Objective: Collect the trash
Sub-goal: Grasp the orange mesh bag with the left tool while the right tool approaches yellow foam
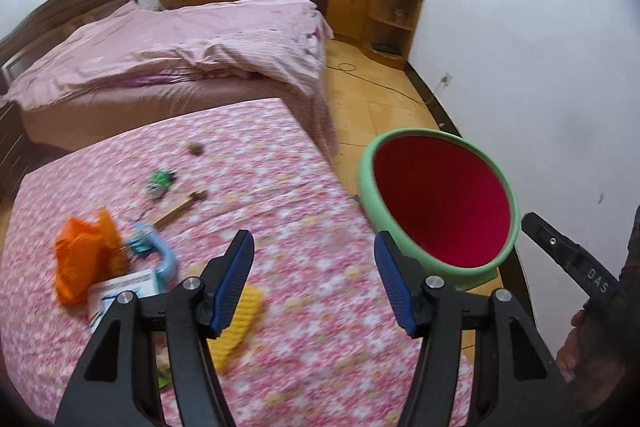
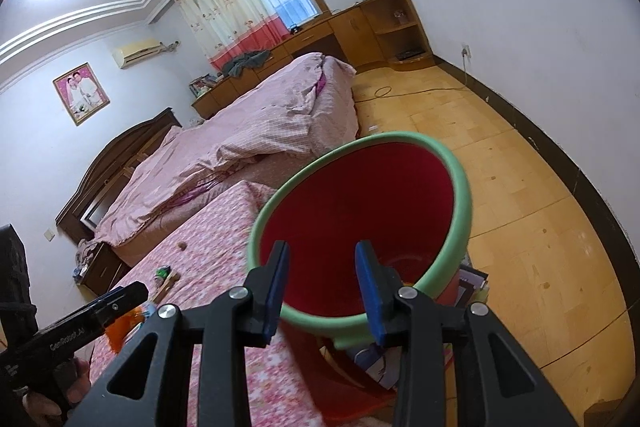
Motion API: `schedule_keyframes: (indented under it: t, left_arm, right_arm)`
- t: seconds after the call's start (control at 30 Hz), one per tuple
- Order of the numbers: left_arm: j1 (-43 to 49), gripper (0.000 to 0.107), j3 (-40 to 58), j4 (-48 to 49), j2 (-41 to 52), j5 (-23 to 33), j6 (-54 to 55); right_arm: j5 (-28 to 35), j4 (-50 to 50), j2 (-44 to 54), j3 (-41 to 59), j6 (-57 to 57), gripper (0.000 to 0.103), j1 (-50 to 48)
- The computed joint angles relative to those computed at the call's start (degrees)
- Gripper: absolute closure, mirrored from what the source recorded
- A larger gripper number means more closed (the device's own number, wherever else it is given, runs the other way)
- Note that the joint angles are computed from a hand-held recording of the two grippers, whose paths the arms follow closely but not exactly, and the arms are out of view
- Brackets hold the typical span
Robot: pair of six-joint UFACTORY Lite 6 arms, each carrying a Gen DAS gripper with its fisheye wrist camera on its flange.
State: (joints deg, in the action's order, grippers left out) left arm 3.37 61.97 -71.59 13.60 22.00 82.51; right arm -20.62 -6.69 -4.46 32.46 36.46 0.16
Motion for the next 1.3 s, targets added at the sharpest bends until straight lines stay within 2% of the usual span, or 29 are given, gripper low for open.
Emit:
schedule_keyframes:
  t: [0.23, 0.47, 0.87, 1.1, 1.27, 1.3]
  left_arm:
    - [8.5, 0.045, -1.0, 0.1, -1.7, 2.8, 0.5]
    - [17.1, 0.045, 1.7, -1.3, 1.4, 4.1, 3.4]
    - [23.4, 0.045, 16.0, 2.8, 17.2, 2.6, 0.8]
    - [23.6, 0.045, 25.6, 8.3, 26.4, 2.5, -5.1]
    - [24.3, 0.045, 33.0, 13.3, 32.8, 4.9, -11.2]
    - [24.4, 0.048, 33.7, 13.4, 33.6, 5.4, -11.4]
  right_arm:
    - [2.4, 11.0, -2.6, -0.3, -8.8, 0.066, 6.4]
    - [4.0, 25.4, -0.6, 2.8, -20.8, 0.066, 13.8]
    - [6.8, 42.6, 12.5, 15.6, -36.5, 0.066, 22.6]
    - [9.9, 46.1, 20.1, 22.8, -40.5, 0.066, 24.5]
    - [12.8, 45.7, 26.6, 29.5, -40.9, 0.066, 25.4]
    - [13.5, 44.8, 28.2, 31.2, -40.2, 0.066, 25.6]
